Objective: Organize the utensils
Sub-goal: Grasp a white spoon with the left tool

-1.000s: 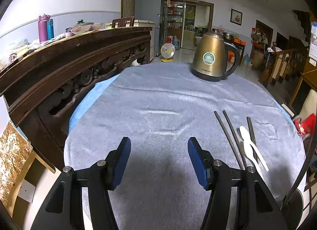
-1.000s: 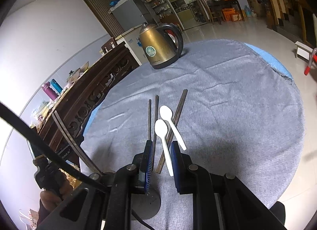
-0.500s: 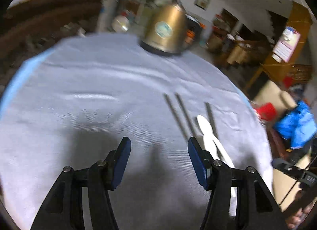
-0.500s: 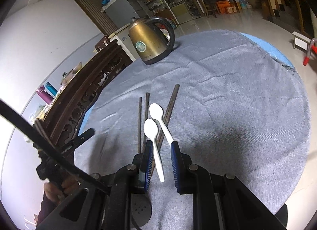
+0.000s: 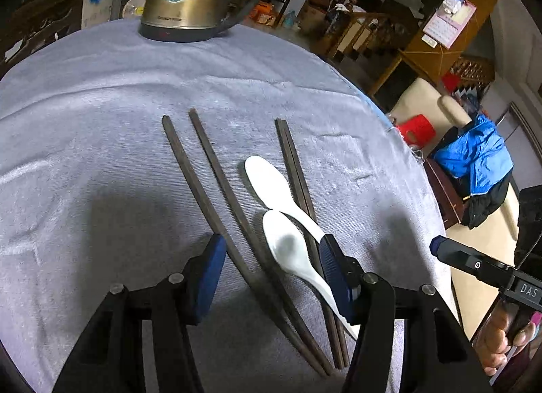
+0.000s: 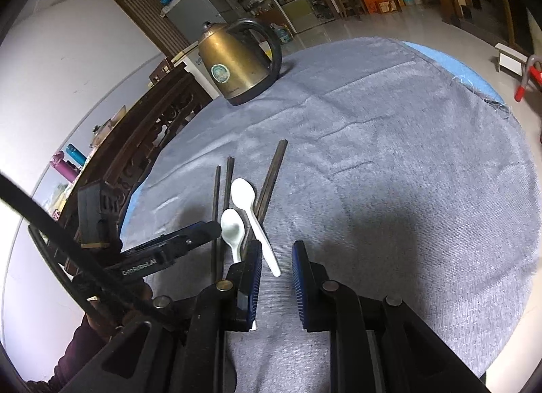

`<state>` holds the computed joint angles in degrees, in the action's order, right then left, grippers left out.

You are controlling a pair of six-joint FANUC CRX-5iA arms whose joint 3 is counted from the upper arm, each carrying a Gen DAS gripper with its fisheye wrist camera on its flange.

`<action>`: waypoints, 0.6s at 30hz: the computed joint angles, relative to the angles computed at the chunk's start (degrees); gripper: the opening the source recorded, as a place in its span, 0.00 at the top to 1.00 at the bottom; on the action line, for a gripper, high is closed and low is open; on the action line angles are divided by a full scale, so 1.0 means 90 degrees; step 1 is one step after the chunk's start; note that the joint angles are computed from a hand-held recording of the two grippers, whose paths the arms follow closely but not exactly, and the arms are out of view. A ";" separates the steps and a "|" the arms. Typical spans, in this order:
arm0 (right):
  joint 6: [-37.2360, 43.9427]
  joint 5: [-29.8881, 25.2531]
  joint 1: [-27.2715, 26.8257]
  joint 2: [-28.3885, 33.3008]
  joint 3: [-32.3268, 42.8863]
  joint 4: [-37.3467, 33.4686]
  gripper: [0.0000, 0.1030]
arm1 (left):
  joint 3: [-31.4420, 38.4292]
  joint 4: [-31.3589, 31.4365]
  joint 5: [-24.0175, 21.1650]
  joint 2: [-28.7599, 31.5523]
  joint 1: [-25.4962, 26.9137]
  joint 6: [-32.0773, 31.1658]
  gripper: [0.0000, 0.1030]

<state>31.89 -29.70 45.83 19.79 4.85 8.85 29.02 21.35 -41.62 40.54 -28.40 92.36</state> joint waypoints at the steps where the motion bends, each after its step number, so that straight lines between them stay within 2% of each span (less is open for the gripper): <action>1: 0.0025 -0.0015 -0.0009 0.0016 0.0013 -0.0016 0.81 | 0.0124 -0.0072 -0.0070 0.0062 -0.0017 0.0022 0.48; 4: 0.0110 -0.0062 -0.0048 0.0072 0.0091 -0.0044 0.81 | 0.0624 -0.0462 -0.0454 0.0284 -0.0056 0.0243 0.65; 8: 0.0245 -0.0116 -0.0115 0.0184 0.0278 -0.0050 0.81 | 0.0810 -0.0849 -0.0630 0.0307 -0.0086 0.0423 0.81; 12: 0.0617 -0.0295 -0.0180 0.0374 0.0643 -0.0183 0.81 | 0.1070 -0.1314 -0.0846 0.0353 -0.0117 0.0655 0.83; 18: 0.2051 -0.1033 -0.0377 0.0966 0.1842 -0.1468 0.81 | 0.0922 -0.1457 -0.0999 0.0169 0.0020 0.0611 0.91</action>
